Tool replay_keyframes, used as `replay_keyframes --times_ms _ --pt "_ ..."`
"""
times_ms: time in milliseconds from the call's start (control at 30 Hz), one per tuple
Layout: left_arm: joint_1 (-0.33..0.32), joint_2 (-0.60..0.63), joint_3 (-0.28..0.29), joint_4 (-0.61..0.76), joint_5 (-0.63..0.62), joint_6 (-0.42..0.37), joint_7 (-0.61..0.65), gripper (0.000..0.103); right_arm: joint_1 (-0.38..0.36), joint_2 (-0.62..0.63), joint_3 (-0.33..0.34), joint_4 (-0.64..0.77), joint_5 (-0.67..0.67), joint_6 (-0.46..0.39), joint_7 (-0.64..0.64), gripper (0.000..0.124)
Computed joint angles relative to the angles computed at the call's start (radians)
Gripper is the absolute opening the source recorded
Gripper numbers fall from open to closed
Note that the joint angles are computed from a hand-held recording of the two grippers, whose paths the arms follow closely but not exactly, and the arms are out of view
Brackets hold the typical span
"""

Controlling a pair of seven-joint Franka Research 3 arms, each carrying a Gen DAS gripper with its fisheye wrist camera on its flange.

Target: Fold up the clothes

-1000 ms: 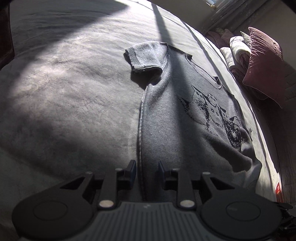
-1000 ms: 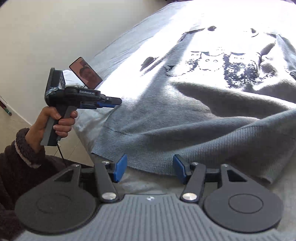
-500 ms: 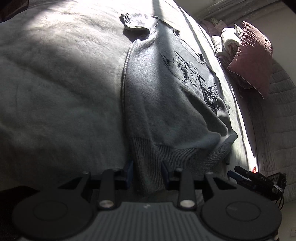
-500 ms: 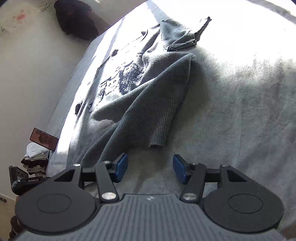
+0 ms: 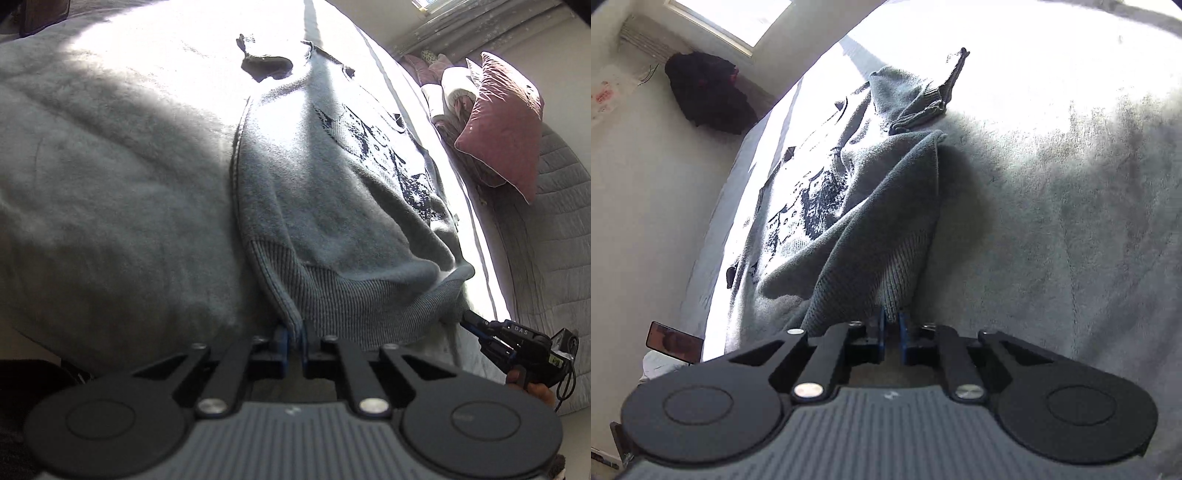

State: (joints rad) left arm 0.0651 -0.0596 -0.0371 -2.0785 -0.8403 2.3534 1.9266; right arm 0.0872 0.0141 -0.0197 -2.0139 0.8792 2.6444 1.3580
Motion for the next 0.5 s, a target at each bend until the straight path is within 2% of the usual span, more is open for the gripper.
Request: replay_keyframes --times_ms 67,200,400,500 --pt "-0.001 0.001 -0.002 0.000 0.009 0.002 0.002 0.006 0.005 0.006 0.001 0.029 -0.124 -0.006 0.049 0.011" --pt "-0.002 0.009 -0.005 0.005 0.020 0.001 -0.002 0.007 0.013 0.059 0.009 0.125 -0.248 -0.046 0.077 0.011" --pt "0.001 0.017 -0.007 0.009 0.016 -0.001 -0.007 0.007 0.012 0.231 0.032 0.340 -0.273 -0.123 0.145 0.011" --pt "0.002 0.019 -0.008 0.006 0.002 0.000 -0.010 0.007 0.034 0.301 0.017 0.404 -0.371 -0.139 0.265 0.011"
